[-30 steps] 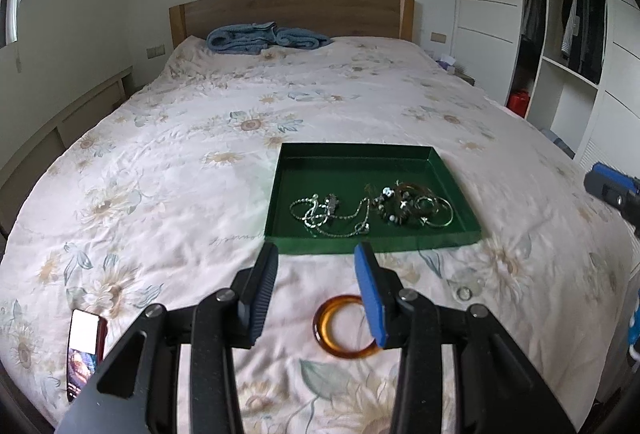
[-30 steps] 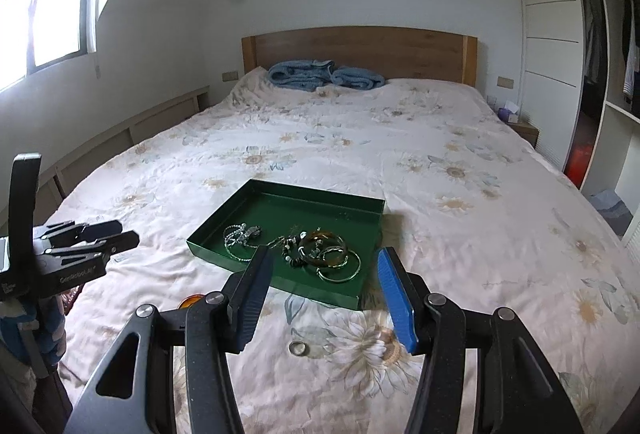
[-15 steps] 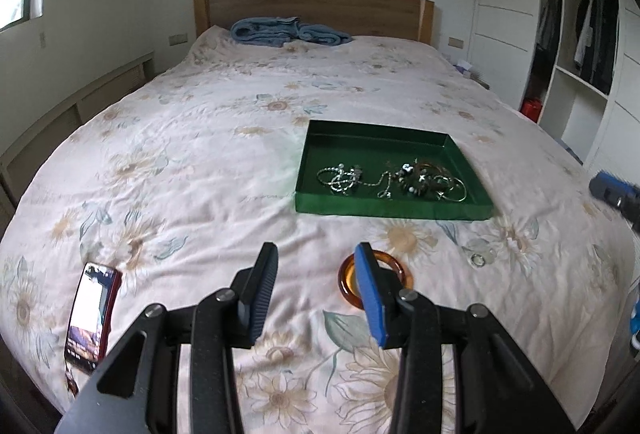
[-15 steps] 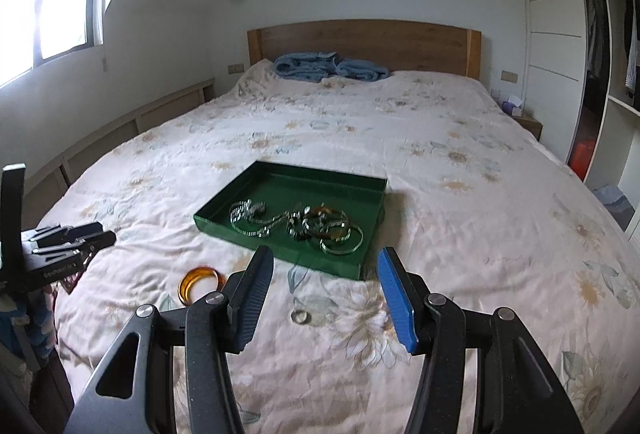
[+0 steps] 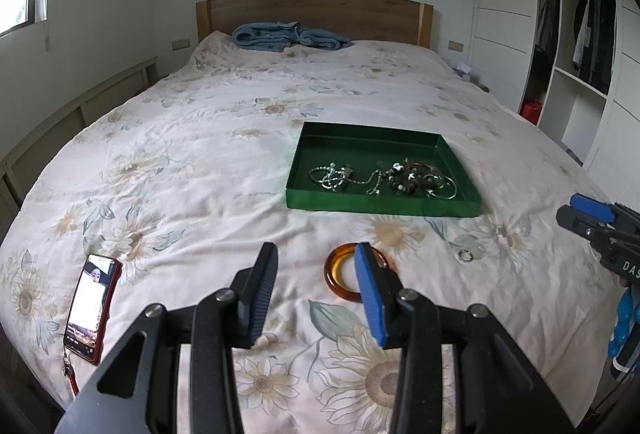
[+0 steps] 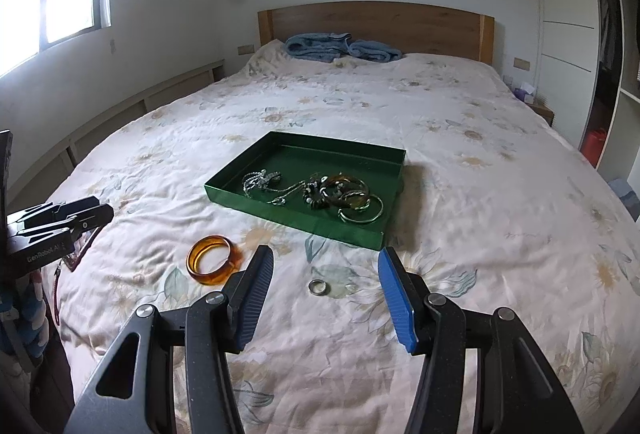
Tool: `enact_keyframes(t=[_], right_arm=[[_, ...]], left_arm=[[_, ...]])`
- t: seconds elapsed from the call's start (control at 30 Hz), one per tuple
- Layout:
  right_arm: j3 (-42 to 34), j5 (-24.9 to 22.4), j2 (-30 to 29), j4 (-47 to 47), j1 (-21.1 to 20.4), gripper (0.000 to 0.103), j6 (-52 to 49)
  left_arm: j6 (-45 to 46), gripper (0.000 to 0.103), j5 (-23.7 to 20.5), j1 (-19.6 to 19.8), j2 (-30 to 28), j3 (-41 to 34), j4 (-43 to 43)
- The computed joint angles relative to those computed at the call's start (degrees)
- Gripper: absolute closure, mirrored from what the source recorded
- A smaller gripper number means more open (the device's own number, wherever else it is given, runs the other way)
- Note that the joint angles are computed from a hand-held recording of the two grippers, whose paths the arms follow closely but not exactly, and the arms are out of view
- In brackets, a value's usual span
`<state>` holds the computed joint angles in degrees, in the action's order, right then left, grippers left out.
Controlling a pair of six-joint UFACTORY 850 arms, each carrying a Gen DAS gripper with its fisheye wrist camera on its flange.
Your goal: Organize jewelry
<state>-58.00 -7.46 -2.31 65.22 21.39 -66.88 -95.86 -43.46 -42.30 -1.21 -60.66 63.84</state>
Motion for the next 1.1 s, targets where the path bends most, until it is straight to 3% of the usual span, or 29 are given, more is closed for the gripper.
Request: enact_keyframes(t=[0.33, 1.1], right_arm=[[0.59, -0.01, 0.51, 4.02, 0.33, 0.049, -4.31], [0.3, -0.3, -1.18, 4.38, 0.16, 0.049, -3.9]], left_arm=[[-0.12, 0.065, 0.22, -0.48, -0.53, -0.46, -0.07], [-2.7, 0.065, 1.74, -0.27, -1.38, 0.3, 2.73]])
